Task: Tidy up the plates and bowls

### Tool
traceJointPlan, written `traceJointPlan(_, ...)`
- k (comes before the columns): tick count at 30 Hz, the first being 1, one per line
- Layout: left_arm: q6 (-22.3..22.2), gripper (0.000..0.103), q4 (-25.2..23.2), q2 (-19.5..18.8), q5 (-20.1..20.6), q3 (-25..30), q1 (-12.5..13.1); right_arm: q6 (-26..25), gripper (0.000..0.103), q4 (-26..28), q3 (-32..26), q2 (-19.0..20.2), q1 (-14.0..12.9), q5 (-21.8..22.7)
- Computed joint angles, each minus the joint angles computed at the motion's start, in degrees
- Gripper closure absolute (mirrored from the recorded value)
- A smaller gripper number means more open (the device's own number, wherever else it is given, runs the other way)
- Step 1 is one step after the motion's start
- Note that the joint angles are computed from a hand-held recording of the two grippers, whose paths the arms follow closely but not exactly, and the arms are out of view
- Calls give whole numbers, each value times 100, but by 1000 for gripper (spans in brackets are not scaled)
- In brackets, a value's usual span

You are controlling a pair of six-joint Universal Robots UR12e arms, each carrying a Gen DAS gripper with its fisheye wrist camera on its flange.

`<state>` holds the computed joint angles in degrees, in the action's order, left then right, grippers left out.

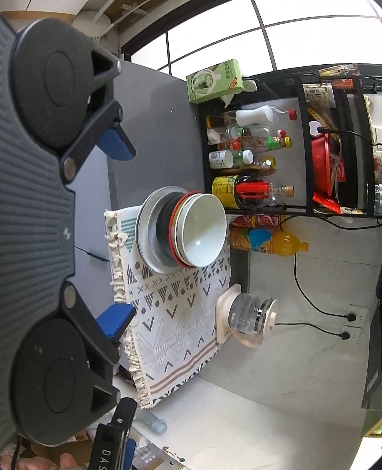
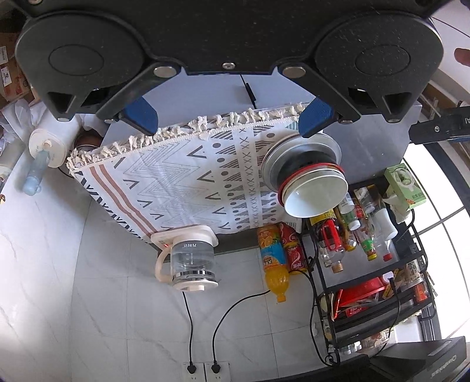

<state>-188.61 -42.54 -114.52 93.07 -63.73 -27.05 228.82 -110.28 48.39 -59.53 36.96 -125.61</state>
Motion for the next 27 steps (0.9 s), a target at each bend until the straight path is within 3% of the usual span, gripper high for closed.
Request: traceJointPlan(27, 28, 1, 0, 142, -228, -223, -99, -235, 0, 79, 111, -152, 74, 83)
